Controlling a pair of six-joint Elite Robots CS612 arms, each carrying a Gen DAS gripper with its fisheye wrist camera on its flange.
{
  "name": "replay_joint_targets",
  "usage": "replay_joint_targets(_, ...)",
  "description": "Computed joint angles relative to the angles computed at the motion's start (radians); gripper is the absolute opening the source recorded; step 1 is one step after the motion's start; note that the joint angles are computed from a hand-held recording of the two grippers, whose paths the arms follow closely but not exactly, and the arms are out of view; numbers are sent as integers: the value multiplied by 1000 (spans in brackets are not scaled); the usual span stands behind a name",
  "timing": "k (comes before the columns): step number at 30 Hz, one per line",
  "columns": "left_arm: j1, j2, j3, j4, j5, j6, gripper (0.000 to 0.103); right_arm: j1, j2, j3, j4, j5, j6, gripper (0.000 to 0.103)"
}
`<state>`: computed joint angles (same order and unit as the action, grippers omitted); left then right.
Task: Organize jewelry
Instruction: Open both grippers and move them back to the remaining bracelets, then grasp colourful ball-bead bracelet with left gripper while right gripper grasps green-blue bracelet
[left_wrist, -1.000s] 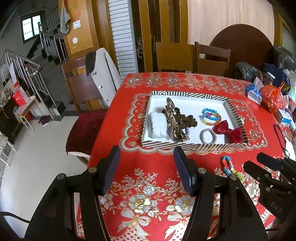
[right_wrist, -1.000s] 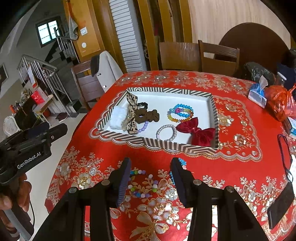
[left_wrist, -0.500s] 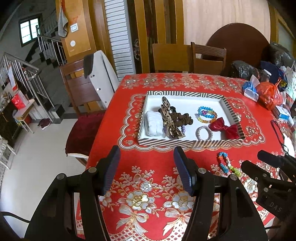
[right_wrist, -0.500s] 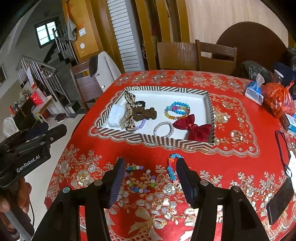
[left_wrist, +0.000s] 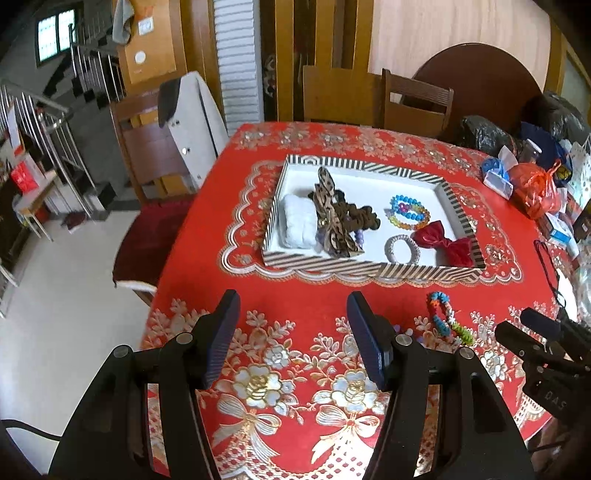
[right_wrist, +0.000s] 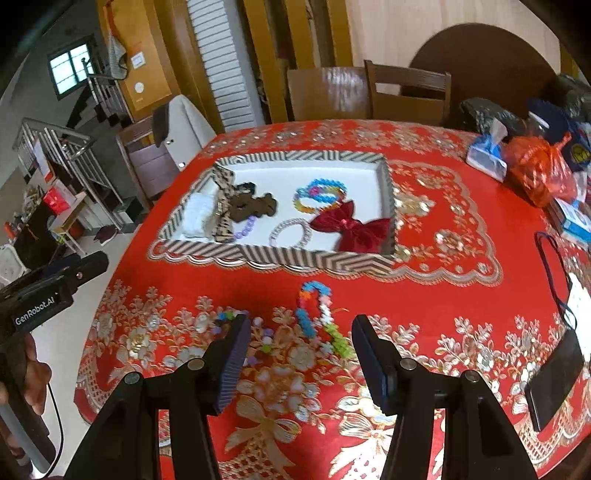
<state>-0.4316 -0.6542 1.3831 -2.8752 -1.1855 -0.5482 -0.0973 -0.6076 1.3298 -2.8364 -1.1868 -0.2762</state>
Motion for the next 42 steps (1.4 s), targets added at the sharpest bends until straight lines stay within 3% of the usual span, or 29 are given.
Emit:
replay_joint_targets(7, 9, 21, -29, 51, -82, 2, 60, -7, 11, -16, 33, -22, 13, 55)
replay_joint_targets(25, 11, 55, -81, 119, -121, 14, 60, -3, 39, -68, 106, -31, -4, 55)
replay_joint_targets(32, 23, 72, -100, 150, -204, 2, 60, -9, 59, -91, 157, -16, -24, 55)
replay_joint_targets(37, 27, 91, -130, 194, -282, 35, 60, -11, 77, -115, 180, -9, -36, 55)
replay_joint_targets(42, 23, 117, -175, 250, -303, 60, 60, -5, 110, -170, 214, -15, -62, 55)
